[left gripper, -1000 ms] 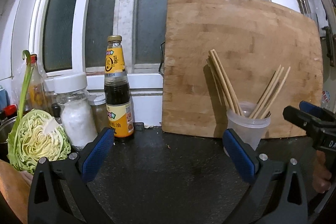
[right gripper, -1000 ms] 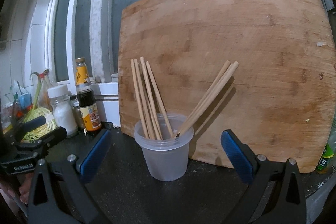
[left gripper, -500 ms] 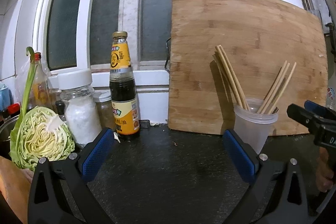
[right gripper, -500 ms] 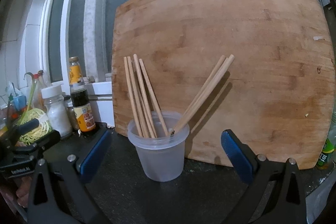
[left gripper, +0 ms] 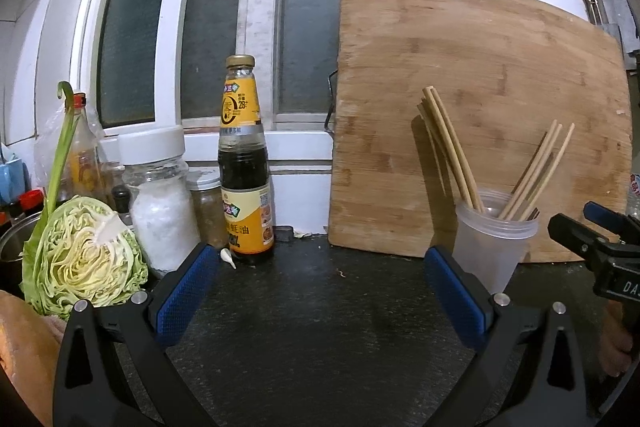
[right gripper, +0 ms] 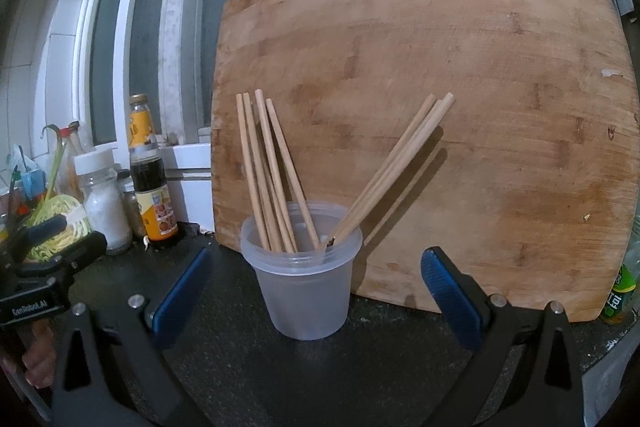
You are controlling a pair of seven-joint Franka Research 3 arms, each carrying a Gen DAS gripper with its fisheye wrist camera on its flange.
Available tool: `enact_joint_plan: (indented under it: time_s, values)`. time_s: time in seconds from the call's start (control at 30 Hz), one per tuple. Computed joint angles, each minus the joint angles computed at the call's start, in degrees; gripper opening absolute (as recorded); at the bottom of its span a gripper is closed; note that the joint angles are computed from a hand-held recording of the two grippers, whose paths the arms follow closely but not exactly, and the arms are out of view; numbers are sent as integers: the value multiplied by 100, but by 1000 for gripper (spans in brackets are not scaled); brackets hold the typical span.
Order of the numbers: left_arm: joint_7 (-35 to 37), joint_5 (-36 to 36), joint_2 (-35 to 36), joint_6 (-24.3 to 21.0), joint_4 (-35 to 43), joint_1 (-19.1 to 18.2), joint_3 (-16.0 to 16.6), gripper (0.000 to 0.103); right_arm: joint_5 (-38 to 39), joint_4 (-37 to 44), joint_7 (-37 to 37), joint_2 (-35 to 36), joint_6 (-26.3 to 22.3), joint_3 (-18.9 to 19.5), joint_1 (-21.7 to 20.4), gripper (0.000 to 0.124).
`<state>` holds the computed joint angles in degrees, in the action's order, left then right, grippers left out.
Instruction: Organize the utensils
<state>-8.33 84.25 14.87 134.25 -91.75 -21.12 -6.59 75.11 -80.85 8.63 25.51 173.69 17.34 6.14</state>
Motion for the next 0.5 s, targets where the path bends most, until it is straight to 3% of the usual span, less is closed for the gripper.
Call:
enact_joint_plan:
  time_s: [0.3, 0.5]
  values:
    - [-19, 0, -6, -16, -10, 5, 2, 102, 47, -10, -163, -2, -1, 36, -4, 103]
    - [-23, -6, -13, -40, -17, 5, 0, 103, -418, -66, 114, 2, 36, -60, 122, 103]
